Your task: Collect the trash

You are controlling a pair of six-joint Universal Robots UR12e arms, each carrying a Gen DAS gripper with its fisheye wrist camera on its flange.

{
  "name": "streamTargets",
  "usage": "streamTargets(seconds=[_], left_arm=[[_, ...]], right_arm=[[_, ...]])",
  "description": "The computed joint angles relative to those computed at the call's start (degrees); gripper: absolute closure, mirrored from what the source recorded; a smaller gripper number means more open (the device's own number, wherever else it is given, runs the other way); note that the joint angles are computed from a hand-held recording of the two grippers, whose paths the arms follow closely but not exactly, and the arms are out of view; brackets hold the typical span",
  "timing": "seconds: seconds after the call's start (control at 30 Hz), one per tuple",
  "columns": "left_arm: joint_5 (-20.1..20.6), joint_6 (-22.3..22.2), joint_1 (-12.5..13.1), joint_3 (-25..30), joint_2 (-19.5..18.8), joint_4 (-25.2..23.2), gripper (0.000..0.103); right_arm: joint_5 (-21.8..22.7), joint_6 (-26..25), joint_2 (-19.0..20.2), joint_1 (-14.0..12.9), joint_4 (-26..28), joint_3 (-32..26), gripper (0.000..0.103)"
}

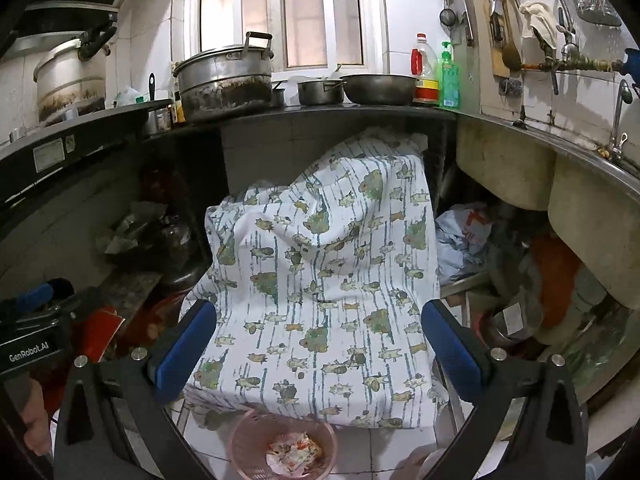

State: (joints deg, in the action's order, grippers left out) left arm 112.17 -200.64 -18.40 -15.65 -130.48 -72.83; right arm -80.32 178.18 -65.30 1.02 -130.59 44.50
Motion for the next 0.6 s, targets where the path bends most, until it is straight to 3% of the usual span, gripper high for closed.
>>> streamTargets(seconds=[0.33,0.6], left_arm=[[-0.28,-0.16,0.23,0.34,-0.24,-0.29,0.000],[2.36,-0.44,0.09,0.02,-0.19,-0.73,0.000]], right_arm=[[0.78,-0.05,0.23,-0.22,0.80,-0.11,0.000],[0.70,0.12,0.51,-0.15,1.60,-0.30,0.000]])
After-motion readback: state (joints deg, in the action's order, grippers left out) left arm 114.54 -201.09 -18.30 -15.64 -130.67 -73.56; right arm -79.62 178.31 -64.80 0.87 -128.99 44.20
